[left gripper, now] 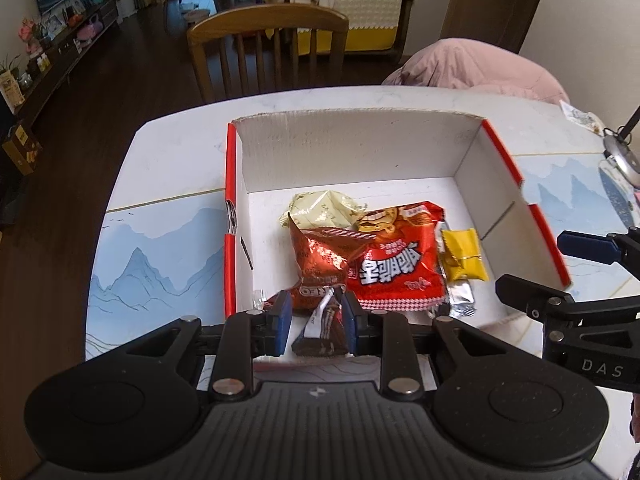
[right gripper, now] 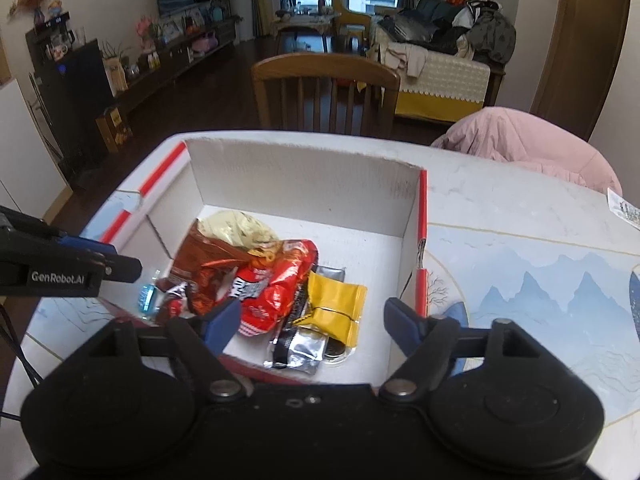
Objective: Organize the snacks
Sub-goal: 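Open both tools to release the yellow pack and blue candy in the box, then move both tools back toward the remaining snacks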
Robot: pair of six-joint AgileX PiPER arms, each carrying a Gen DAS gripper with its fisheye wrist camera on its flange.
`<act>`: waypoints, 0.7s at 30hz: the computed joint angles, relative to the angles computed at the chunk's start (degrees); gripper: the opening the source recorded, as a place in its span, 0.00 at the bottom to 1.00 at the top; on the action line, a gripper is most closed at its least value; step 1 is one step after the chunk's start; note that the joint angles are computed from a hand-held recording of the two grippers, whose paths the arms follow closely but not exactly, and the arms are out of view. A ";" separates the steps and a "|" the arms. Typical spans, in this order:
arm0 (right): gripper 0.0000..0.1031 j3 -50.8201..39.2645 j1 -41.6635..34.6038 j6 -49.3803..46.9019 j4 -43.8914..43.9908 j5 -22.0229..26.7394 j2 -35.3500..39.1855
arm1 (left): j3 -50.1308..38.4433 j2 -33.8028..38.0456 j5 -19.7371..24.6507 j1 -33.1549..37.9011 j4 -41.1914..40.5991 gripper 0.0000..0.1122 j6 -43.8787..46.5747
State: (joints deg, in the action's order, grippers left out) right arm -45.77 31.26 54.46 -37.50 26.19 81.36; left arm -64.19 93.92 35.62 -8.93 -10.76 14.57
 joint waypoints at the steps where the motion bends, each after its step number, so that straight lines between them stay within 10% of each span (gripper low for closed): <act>1: 0.78 0.26 0.51 0.43 0.00 0.31 -0.85 | 0.76 -1.03 -0.02 0.29 -0.90 0.23 0.93; 6: 0.83 1.50 3.53 3.99 -0.85 2.07 -4.55 | 4.69 -6.20 -0.18 1.40 -4.26 0.24 4.69; 11: 0.86 2.93 7.43 8.77 -2.63 4.09 -8.51 | 9.25 -12.01 -1.41 2.60 -7.59 0.50 8.72; 21: 0.98 6.68 17.27 23.15 -11.20 8.64 -15.85 | 15.45 -21.35 1.85 6.87 -15.98 0.53 19.04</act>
State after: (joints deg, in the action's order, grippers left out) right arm -39.09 48.52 77.60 -48.70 34.83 65.50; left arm -48.74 72.57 37.47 -2.06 -26.74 33.61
